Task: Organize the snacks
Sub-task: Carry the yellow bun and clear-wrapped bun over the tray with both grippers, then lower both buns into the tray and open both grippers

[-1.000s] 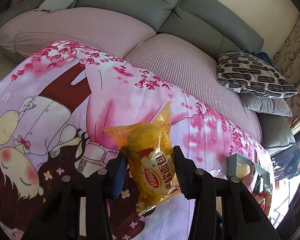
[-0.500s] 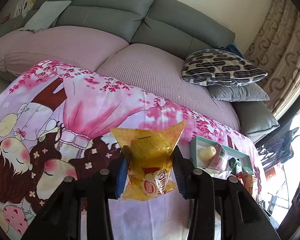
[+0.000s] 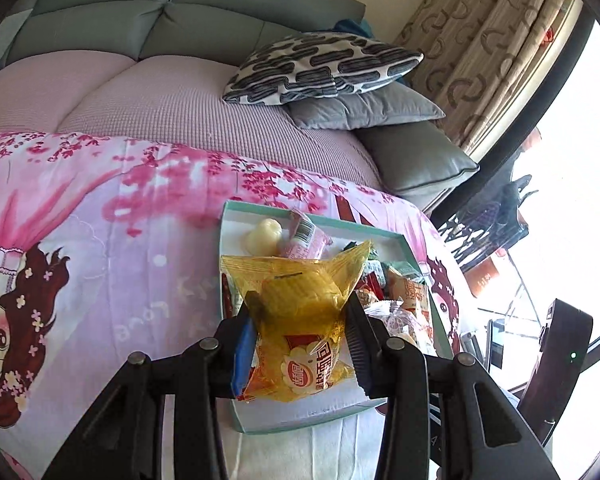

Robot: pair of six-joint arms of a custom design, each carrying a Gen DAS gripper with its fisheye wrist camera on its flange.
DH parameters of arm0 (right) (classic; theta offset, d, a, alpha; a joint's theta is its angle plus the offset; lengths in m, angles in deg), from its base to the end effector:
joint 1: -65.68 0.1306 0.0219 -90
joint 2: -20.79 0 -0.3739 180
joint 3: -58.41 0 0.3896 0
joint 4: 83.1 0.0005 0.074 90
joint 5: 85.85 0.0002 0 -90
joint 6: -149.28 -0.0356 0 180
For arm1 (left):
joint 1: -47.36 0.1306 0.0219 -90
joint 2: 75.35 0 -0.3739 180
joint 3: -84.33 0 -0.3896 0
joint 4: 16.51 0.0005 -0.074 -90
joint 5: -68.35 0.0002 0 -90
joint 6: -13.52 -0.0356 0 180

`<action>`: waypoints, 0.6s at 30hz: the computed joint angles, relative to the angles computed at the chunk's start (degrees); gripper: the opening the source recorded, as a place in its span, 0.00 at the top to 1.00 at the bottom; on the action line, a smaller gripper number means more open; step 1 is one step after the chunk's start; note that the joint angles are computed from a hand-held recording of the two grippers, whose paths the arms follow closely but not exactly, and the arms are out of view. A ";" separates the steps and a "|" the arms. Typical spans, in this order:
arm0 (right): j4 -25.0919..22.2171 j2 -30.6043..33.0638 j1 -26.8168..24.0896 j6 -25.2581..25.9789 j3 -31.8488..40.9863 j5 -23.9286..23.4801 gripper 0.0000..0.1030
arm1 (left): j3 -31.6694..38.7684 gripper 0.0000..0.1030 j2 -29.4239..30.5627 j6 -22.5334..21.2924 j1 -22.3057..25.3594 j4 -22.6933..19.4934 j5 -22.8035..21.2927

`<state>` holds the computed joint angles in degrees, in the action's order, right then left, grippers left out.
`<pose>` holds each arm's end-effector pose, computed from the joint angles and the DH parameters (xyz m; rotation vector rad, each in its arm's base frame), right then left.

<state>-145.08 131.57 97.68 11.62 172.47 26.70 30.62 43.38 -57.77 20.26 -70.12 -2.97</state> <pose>0.5154 0.3054 0.4110 0.4746 2.4355 0.0652 0.5843 -0.3124 0.4320 0.3416 2.4331 -0.7564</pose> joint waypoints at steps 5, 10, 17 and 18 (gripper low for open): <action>0.57 -0.69 -0.56 0.06 -1.83 -0.84 0.43 | 2.36 0.58 2.58 0.33 -0.84 -2.28 0.47; -0.65 0.01 -0.52 -0.08 -1.03 -0.59 0.42 | 5.07 0.58 5.07 0.63 -1.13 -5.10 0.28; -1.17 0.31 -0.50 0.72 -0.70 -0.15 0.42 | 4.69 0.43 4.41 1.13 -0.89 -5.24 -1.39; -1.02 0.27 -0.46 0.88 -0.74 -0.27 0.42 | 4.64 0.41 4.29 1.16 -0.79 -5.33 -1.65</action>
<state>-146.10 131.84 97.21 12.50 171.73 26.43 35.26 47.67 -56.61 19.46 -75.44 -4.62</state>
